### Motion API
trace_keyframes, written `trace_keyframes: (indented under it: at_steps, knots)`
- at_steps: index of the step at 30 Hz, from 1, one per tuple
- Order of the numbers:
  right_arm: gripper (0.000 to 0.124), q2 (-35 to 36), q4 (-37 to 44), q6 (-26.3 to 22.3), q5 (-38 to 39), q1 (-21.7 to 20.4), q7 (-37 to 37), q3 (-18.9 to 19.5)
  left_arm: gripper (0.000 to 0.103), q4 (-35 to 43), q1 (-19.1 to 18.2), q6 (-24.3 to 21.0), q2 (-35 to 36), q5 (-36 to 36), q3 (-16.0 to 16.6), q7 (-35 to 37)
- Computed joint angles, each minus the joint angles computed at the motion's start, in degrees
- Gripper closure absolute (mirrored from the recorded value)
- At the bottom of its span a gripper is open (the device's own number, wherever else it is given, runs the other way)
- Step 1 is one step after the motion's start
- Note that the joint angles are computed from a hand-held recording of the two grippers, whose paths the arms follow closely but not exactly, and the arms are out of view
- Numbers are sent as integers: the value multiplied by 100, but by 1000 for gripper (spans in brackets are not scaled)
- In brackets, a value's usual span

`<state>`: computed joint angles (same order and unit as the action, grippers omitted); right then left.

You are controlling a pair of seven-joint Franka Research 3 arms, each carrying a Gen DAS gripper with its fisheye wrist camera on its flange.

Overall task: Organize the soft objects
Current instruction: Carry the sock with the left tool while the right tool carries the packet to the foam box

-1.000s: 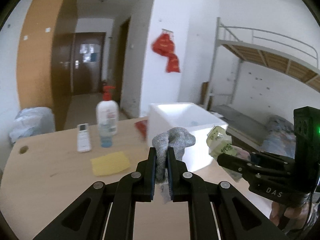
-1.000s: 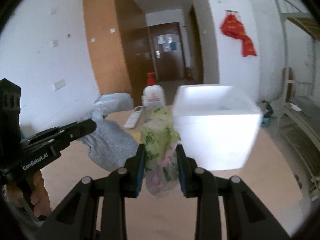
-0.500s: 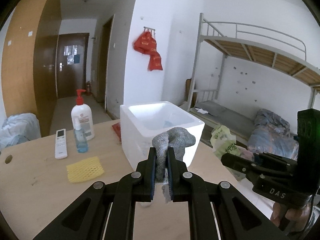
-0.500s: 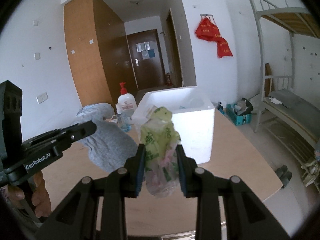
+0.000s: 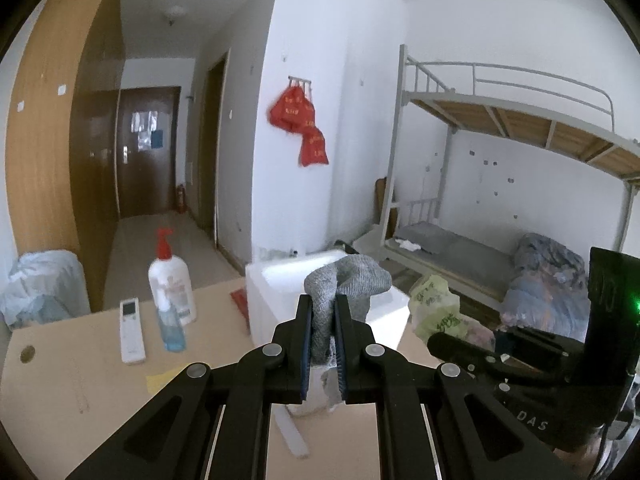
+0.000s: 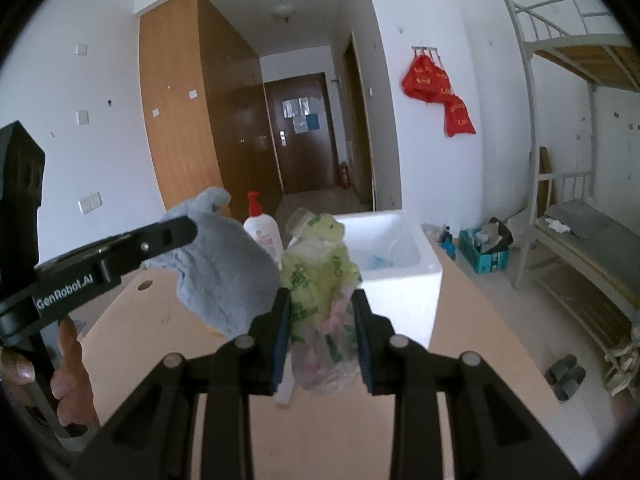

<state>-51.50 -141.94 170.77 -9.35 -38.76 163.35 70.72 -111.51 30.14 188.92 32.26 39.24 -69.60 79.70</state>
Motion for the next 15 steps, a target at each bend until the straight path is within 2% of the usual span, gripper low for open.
trace_keyframes:
  at_steps: [8,15]
  knots:
    - [90,-255,40,53,-69,-138,-75,-146,92,492,-464,109,131,45,323,37]
    - [90,-144,150,360,-42,-494,-297,-96,92,867,-748,78,235,-54,497,140]
